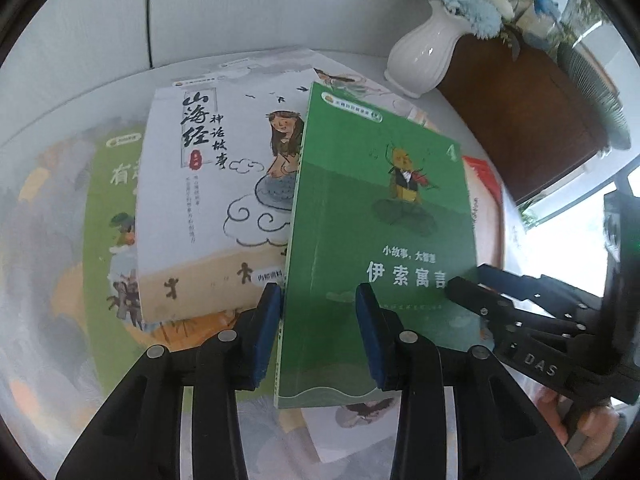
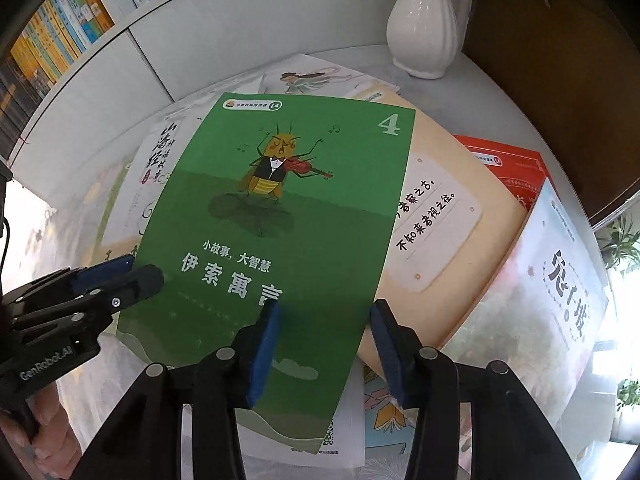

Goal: Organize books
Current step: 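Lift the green book with the left tool and carry it away from the pile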

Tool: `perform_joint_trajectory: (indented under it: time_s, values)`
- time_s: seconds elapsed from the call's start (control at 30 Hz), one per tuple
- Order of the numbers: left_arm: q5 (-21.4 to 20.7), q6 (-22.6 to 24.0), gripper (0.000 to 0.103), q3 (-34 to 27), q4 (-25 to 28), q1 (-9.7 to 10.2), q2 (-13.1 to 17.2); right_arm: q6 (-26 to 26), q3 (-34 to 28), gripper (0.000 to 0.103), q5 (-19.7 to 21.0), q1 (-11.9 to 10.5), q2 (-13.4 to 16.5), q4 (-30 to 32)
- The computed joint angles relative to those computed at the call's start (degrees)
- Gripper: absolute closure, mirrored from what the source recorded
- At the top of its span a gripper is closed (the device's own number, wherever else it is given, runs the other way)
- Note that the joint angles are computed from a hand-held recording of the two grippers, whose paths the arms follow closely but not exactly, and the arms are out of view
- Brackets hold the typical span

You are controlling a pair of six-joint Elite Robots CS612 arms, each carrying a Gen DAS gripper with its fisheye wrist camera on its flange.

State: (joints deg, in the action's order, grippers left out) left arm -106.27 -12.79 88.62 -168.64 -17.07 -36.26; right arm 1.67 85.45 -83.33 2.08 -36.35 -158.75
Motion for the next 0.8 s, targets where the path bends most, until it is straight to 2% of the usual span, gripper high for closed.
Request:
perform_joint_trajectory:
  time_s: [0.27, 0.4, 0.5, 0.63, 0.7, 0.8]
  values:
    - [-2.7, -0.7, 0.068, 6.6, -2.8, 0.68, -2.5, -3.0, 2.2, 0.057, 2.5, 0.1, -1.2, 0.2]
    - [-2.7, -3.0, 0.068, 8.3, -4.1, 0.79, -2.5, -3.3, 4.6, 0.057, 6.2, -0.5, -2.0, 1.0]
    - [-3.6, -4.4, 0.069, 8.6, -5.0, 0.94, -2.1, -3.5, 6.5, 0.056, 6.3, -0.8, -2.7, 1.1]
    - [-4.4, -2.7, 0.068, 7.7, -3.0, 0.62, -1.5, -4.1, 7.9, 0.051, 7.9, -0.9, -3.1, -0.8]
    - [-3.8, -3.4, 0.068, 7.8, -3.4, 0.25, -1.6, -3.4, 7.9, 0.050, 7.3, -0.6, -3.0, -1.1]
    - [-9.4, -4.8, 0.068, 9.6, -8.7, 1.43, -2.6, -2.3, 8.6, 0.051, 8.1, -0.8, -3.3, -2.1]
